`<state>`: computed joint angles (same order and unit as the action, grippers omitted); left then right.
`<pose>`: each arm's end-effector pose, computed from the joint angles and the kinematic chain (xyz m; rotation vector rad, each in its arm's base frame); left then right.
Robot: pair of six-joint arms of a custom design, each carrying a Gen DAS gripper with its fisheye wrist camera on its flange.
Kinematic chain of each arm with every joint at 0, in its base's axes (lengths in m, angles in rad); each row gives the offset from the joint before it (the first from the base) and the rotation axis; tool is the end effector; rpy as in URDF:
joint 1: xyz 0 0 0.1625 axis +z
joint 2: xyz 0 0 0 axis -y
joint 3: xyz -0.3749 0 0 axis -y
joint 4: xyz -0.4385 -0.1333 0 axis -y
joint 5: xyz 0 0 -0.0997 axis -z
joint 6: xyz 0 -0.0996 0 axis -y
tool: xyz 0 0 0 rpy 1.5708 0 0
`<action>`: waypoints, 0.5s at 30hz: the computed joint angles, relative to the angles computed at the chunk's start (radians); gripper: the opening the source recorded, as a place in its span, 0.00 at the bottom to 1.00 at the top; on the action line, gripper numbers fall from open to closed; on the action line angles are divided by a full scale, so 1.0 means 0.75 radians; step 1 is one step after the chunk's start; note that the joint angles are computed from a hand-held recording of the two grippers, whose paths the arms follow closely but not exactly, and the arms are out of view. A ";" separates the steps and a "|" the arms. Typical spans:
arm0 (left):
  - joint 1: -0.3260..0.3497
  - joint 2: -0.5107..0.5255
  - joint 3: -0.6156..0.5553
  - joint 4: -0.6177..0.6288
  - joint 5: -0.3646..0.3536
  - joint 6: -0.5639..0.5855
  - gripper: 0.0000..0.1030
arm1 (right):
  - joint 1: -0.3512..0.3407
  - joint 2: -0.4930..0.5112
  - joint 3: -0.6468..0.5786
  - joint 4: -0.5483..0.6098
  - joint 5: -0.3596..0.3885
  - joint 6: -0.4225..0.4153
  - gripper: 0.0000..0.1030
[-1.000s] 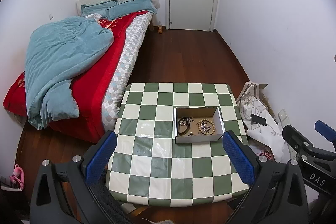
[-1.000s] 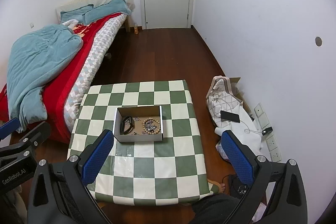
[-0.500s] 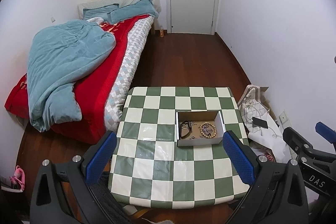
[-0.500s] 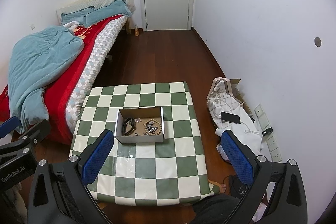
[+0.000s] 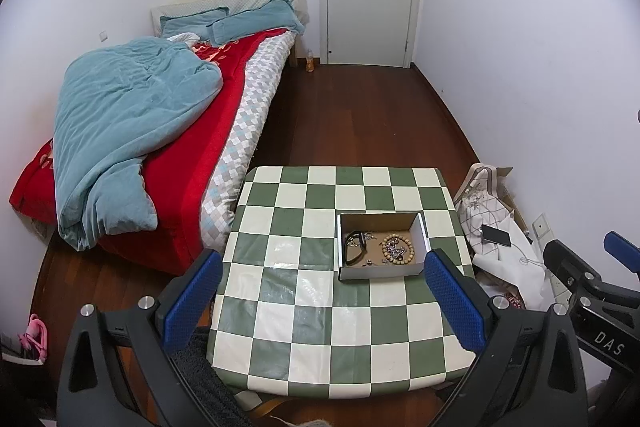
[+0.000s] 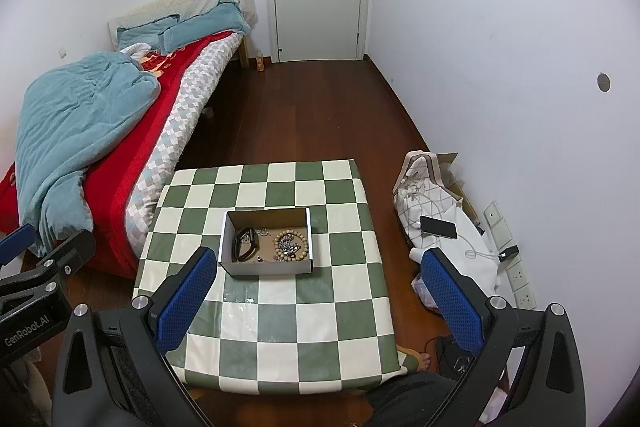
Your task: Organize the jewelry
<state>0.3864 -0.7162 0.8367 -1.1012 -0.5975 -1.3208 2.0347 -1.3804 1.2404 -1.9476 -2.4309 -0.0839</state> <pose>-0.6317 -0.4898 0.2539 0.1989 2.1740 -0.8782 0.3309 -0.5321 0.5846 0.3497 -2.2639 0.7873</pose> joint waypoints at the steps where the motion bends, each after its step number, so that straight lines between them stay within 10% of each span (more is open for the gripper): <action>1: 0.000 0.001 -0.003 0.001 0.000 0.002 1.00 | 0.000 0.002 -0.005 0.001 0.000 0.000 1.00; 15: -0.003 0.012 -0.017 0.008 -0.002 -0.003 1.00 | 0.000 0.009 -0.029 0.024 -0.002 0.009 1.00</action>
<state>0.3838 -0.7070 0.8239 -1.0951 -0.5992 -1.3227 2.0344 -1.3733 1.2183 -1.9296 -2.4324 -0.0775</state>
